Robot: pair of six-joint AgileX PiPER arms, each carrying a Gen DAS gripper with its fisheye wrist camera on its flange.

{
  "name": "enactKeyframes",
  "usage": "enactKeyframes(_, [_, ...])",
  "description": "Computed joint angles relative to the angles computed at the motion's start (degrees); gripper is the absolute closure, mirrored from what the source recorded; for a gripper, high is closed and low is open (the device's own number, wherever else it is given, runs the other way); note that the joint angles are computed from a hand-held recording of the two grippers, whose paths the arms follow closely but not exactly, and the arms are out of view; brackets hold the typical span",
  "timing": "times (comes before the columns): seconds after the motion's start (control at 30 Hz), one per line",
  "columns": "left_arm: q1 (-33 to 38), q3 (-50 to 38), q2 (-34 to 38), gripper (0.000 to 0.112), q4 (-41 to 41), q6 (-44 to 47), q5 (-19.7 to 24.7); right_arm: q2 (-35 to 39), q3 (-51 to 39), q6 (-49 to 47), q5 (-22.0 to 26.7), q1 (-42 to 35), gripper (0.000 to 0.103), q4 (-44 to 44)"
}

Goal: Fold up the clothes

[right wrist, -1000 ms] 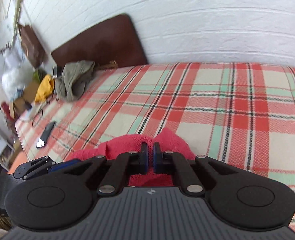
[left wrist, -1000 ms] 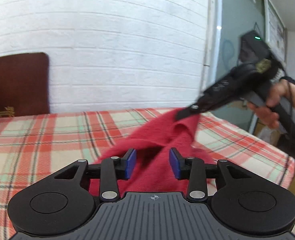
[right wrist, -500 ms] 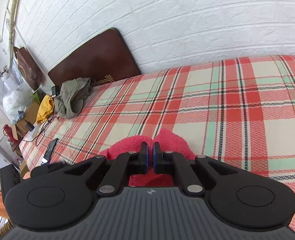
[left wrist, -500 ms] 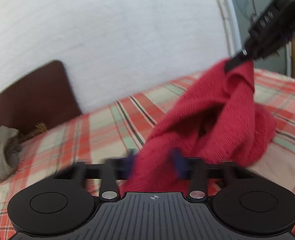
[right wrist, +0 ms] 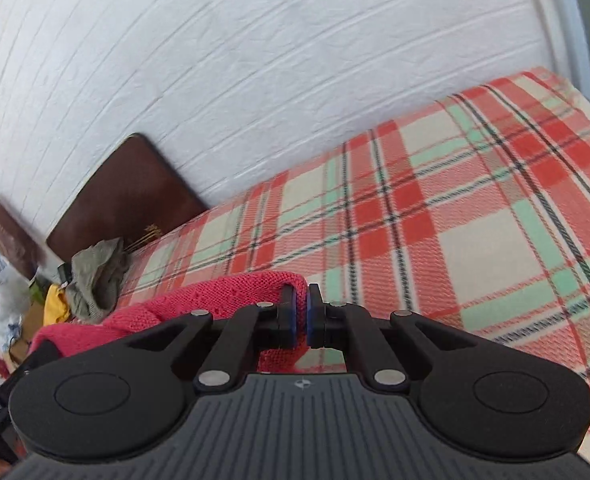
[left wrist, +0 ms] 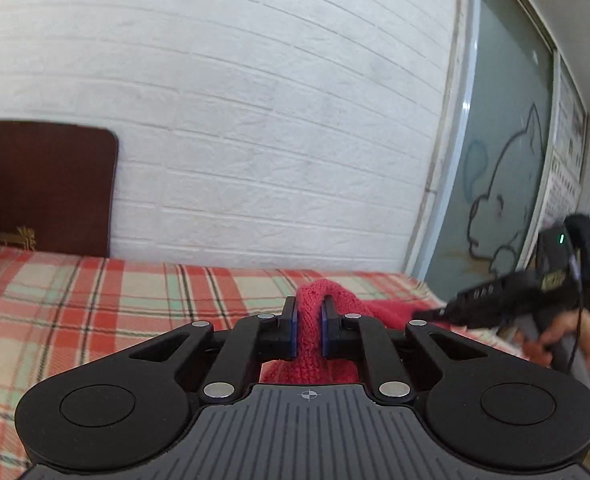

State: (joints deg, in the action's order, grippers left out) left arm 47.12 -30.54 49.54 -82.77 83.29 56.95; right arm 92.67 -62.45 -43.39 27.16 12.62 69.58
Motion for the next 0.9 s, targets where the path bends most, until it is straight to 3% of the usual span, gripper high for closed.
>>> enactKeyframes(0.13, [-3.12, 1.84, 1.90, 0.106, -0.25, -2.74, -2.82, 2.93, 0.78, 4.56, -1.81, -0.48, 0.098, -5.49])
enactKeyframes(0.2, [-6.45, 2.55, 3.53, 0.106, -0.24, -3.18, -5.27, 5.68, 0.00, 10.58, 0.02, 0.16, 0.096, -12.93])
enactKeyframes(0.3, [-10.56, 3.70, 1.88, 0.105, -0.85, -0.37, -8.47, 4.76, 3.50, 8.59, -1.83, 1.81, 0.090, -13.01])
enactKeyframes(0.37, [-12.08, 3.60, 0.83, 0.105, -0.34, 0.48, -8.80, 3.06, 3.19, 12.72, -0.57, 1.77, 0.077, -17.99])
enactKeyframes(0.4, [-12.61, 3.31, 0.67, 0.105, -0.03, 0.25, -8.69, 1.66, 2.90, 15.97, -0.86, 2.08, 0.065, -21.69])
enactKeyframes(0.5, [-15.01, 3.18, -0.47, 0.105, 0.34, 0.29, -9.76, -3.02, 1.39, 21.44, -3.22, 3.93, 0.061, -32.11])
enactKeyframes(0.57, [-16.80, 3.41, -1.56, 0.105, 0.59, 0.76, -10.86, -5.08, -0.36, 17.95, -3.84, 5.16, 0.058, -32.22])
enactKeyframes(0.63, [-19.14, 3.67, -2.52, 0.105, 1.12, 0.95, -12.59, -4.64, -4.27, 8.30, -0.38, 5.72, 0.046, -26.73])
enactKeyframes(0.7, [-20.38, 4.08, -3.67, 0.105, 1.88, 1.08, -13.74, -2.83, -8.47, 4.94, 2.73, 7.33, 0.046, -27.52])
enactKeyframes(0.9, [-15.64, 4.44, -6.03, 0.105, 4.28, 1.19, -8.37, 3.83, -18.67, 7.95, 10.88, 13.97, 0.051, -44.65])
